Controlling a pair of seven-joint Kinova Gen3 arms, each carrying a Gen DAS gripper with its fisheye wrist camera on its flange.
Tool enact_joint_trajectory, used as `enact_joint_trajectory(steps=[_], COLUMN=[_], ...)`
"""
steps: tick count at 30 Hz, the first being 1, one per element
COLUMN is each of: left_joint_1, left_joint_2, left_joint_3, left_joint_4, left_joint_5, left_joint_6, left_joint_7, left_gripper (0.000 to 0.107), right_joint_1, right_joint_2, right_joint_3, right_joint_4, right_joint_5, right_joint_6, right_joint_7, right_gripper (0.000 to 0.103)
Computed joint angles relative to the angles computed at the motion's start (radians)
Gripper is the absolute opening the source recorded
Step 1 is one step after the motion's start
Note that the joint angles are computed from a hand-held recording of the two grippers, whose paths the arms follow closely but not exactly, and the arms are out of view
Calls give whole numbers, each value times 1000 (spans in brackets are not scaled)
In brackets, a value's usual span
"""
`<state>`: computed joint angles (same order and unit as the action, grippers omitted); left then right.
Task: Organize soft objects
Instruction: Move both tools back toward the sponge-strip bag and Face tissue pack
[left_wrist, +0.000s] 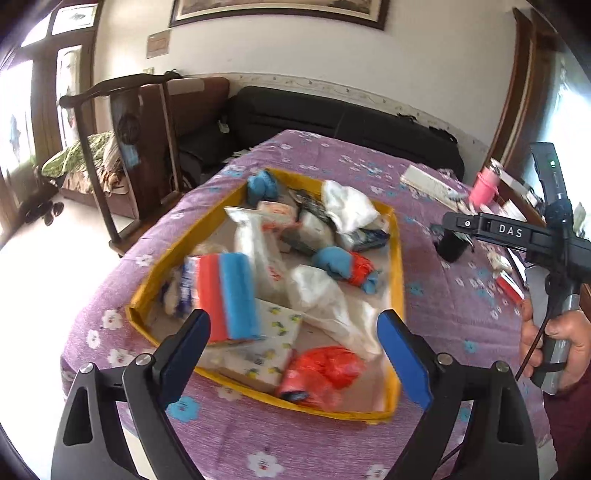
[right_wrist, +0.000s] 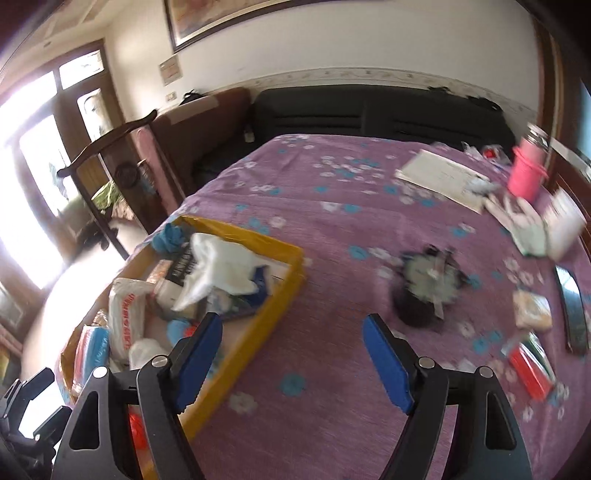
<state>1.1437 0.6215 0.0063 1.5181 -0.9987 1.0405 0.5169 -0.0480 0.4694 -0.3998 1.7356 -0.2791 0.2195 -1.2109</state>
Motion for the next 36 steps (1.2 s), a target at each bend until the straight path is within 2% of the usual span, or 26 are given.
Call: enact_joint_trajectory(steps=[6,12,18,22,28,33,36], left_joint_1=[1,23,29,24,7,-23,-25], left_joint_2=[63,123,190,232,303,380,408], left_joint_3=[15,-9,-33,-46,-53,-39,-53], left_joint_4=[-145,-278,-411,-487,-596,-706,-747], left_joint_5=[47,110,181,237,327,424,469], left_joint_6=[37,65,77,63,9,-25,-31], left_joint_7=[-159,-297,-435,-518,-658,-797,-849], left_gripper=[91,91,91,91,91,91,91], right_joint_1=[188,389,531,586,630,598,559], right_joint_2=[-9,2,18,29,34,54,76], right_joint_3=[-114,-242,-291,-271,-201,-99,-38], right_joint_4=[66,105,117,108,80,17,-22], right_joint_5=[-43,-93,-124,-143,-172,-191,-204], right_joint_6=[-32,-49,-49,-39,-26,29,65], right_joint_7=[84,165,205,218,207,174,160], right_gripper=[83,83,84,84,84,84,84])
